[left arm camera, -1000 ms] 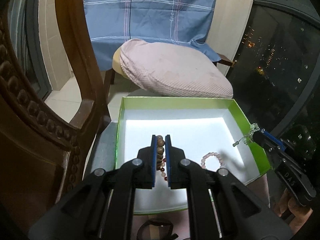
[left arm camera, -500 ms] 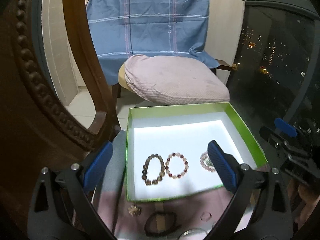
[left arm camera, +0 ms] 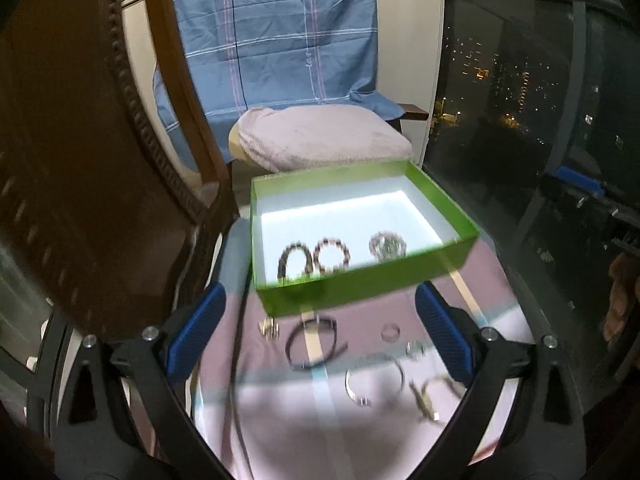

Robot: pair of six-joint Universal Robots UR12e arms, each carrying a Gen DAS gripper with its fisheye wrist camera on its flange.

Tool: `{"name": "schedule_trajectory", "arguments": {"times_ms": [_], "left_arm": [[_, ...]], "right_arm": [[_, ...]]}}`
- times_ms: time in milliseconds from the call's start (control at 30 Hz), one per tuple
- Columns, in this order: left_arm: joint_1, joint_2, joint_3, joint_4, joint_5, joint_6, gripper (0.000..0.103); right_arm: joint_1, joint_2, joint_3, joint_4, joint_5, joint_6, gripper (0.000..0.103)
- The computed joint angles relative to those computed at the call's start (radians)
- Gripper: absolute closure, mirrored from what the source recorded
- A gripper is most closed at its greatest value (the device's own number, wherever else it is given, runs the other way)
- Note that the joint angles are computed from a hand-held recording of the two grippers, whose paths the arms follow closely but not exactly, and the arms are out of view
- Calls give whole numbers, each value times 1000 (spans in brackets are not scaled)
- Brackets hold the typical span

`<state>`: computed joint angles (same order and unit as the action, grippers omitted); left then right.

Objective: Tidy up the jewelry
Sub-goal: 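Withdraw both open tools from the box back over the cloth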

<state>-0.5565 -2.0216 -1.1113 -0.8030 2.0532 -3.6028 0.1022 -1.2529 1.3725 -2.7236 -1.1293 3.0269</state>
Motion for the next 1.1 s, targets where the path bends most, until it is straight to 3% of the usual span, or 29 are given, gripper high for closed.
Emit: {"name": "schedule_trajectory", "arguments": {"times_ms": [200, 600, 700, 833, 900, 1100], "left_arm": [[-16, 17, -38, 11, -14, -1, 9], [-9, 20, -42, 21, -10, -33, 9], [-1, 25, -49, 14, -15, -66, 9], [9, 32, -58, 33, -7, -114, 9], [15, 36, -64, 45, -12, -132, 9], [26, 36, -64, 40, -41, -141, 9]], "right_arm": [[-2, -37, 45, 27, 12, -67, 26], [22, -15, 18, 143, -25, -135, 28], [42, 5, -17, 280, -38, -222, 31], [82, 43, -54, 389, -96, -317, 39], [103, 71, -83, 452, -124, -367, 49], [138, 143, -174, 577, -147, -406, 58]]}}
